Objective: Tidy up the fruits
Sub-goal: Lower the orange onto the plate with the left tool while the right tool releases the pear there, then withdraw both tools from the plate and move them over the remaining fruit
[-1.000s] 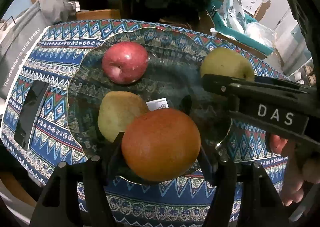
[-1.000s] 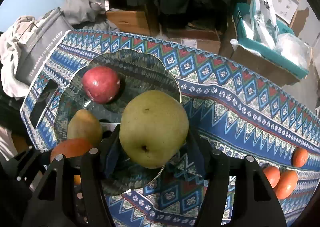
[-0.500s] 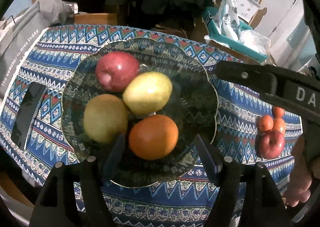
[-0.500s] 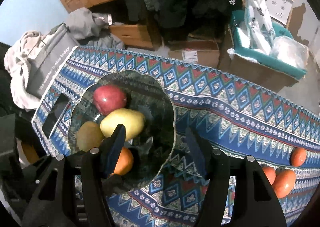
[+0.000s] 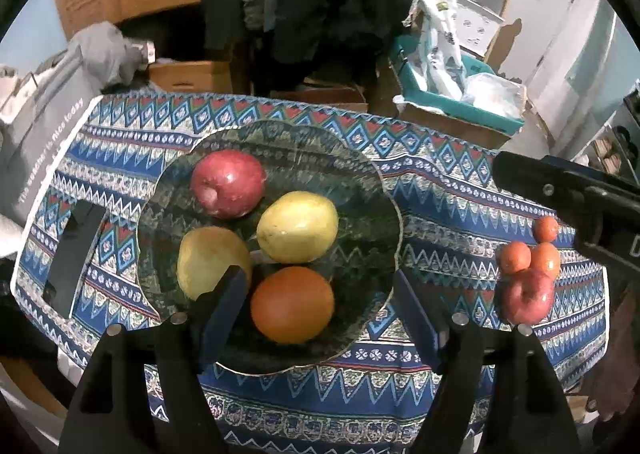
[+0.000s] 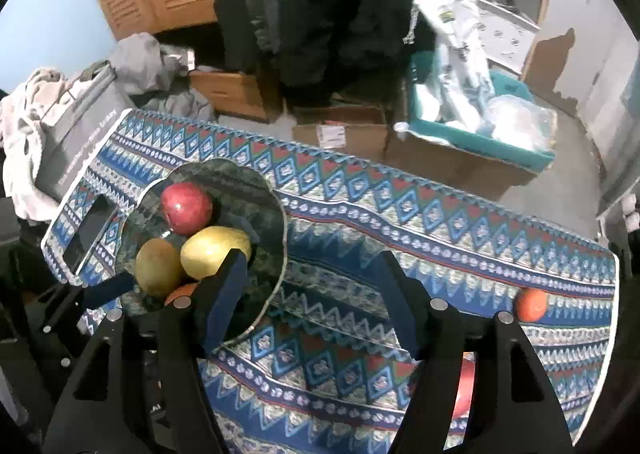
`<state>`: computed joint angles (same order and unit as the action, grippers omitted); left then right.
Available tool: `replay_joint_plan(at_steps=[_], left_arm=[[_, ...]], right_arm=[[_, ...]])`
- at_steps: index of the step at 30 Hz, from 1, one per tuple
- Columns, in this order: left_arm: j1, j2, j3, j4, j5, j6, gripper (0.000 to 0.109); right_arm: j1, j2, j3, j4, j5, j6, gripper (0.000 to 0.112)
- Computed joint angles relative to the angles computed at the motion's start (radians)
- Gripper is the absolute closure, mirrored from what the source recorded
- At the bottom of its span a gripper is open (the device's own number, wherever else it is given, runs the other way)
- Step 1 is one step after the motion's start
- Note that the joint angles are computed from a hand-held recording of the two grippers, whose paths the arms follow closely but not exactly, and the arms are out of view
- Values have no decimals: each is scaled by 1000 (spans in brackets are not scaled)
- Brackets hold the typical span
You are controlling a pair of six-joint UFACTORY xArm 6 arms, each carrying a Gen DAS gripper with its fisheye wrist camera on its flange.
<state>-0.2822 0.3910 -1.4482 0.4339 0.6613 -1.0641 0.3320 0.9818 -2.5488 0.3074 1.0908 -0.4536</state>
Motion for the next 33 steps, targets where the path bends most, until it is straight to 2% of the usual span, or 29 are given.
replay_joint_plan(at_steps=[7,15,27,33], left_arm=[[-27,4,-38,33,16,-3,31],[-70,31,-121,87,71,-12,31],[-127,56,-230,141,124,-21,27],[-150,101,-298,117,141,18,26]], right_arm=[[-34,-166,250,-3,-124,-15,41],[-75,-299,449,-33,-255,-24,41],[-145,-406,598,-40,-361,-14,35],[-187,-437,647,-42,-388,-18,35]])
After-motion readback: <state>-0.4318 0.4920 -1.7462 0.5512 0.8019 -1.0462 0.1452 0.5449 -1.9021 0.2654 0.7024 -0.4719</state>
